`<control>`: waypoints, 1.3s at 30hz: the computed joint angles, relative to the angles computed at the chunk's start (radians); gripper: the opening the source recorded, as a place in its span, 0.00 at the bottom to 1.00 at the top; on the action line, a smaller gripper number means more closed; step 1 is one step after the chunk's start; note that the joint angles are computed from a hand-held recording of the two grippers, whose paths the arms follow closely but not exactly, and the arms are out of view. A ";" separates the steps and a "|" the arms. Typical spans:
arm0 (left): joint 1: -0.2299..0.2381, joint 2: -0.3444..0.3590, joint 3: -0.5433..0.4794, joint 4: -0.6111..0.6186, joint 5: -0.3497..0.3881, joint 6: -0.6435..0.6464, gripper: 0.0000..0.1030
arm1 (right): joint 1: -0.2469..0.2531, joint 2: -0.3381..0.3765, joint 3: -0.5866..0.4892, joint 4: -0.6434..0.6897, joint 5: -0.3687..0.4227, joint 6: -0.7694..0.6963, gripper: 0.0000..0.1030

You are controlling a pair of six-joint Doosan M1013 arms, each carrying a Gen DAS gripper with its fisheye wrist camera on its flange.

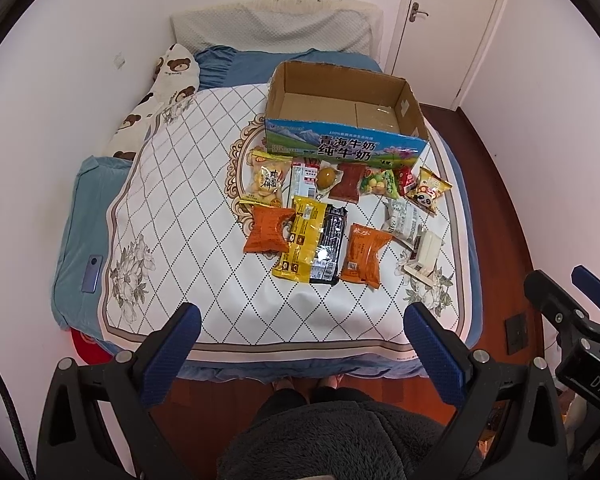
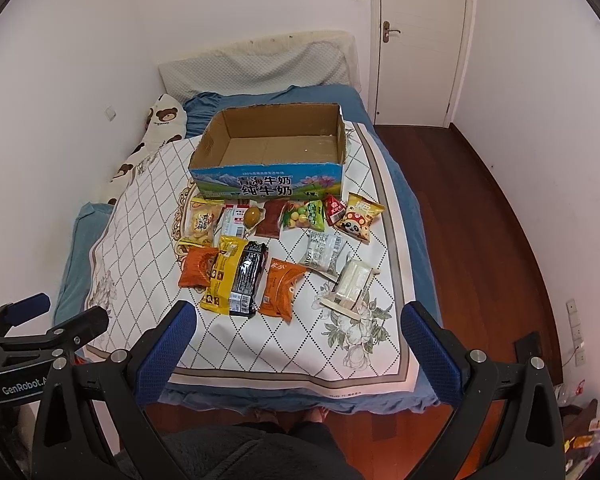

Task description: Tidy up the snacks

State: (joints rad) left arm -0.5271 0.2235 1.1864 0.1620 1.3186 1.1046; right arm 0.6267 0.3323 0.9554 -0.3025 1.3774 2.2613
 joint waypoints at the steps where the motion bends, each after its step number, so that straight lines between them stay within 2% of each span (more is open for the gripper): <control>1: 0.002 0.001 0.003 0.005 -0.013 -0.004 1.00 | -0.004 0.002 0.001 0.007 -0.002 0.003 1.00; 5: 0.005 0.018 0.007 0.059 -0.058 -0.037 1.00 | -0.031 0.008 0.027 0.077 -0.021 0.020 1.00; 8: 0.005 0.059 -0.007 0.125 -0.065 -0.045 1.00 | -0.065 0.012 0.071 0.179 -0.065 0.038 1.00; 12: 0.011 0.140 -0.050 0.162 -0.024 0.005 1.00 | -0.102 0.021 0.140 0.276 -0.121 0.055 1.00; 16: 0.031 0.235 -0.112 0.116 0.055 0.093 1.00 | -0.139 0.048 0.197 0.370 -0.165 0.054 1.00; 19: 0.039 0.285 -0.136 0.099 0.081 0.126 1.00 | -0.163 0.074 0.226 0.432 -0.202 0.044 0.99; 20: 0.044 0.304 -0.147 0.085 0.089 0.142 1.00 | -0.166 0.085 0.227 0.439 -0.202 0.045 0.98; 22: 0.052 0.345 -0.175 0.056 0.112 0.182 1.00 | -0.177 0.110 0.230 0.462 -0.216 0.048 0.90; 26: 0.070 0.444 -0.248 -0.026 0.168 0.315 1.00 | -0.192 0.151 0.229 0.531 -0.229 0.066 0.85; 31: 0.075 0.524 -0.311 -0.080 0.194 0.448 0.99 | -0.183 0.195 0.183 0.500 -0.186 0.119 0.84; 32: 0.075 0.534 -0.318 -0.092 0.198 0.471 0.97 | -0.180 0.205 0.169 0.490 -0.174 0.133 0.84; 33: 0.077 0.539 -0.320 -0.118 0.196 0.495 0.88 | -0.177 0.214 0.155 0.483 -0.162 0.144 0.84; 36: 0.094 0.538 -0.316 -0.159 0.184 0.466 0.83 | -0.167 0.244 0.109 0.456 -0.122 0.154 0.83; 39: 0.128 0.528 -0.308 -0.190 0.200 0.369 0.83 | -0.150 0.279 0.052 0.417 -0.073 0.154 0.83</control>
State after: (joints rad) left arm -0.3987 0.7518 0.8781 -0.0282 1.5186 1.4731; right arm 0.4768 0.6113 1.0077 0.1146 1.3045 2.4156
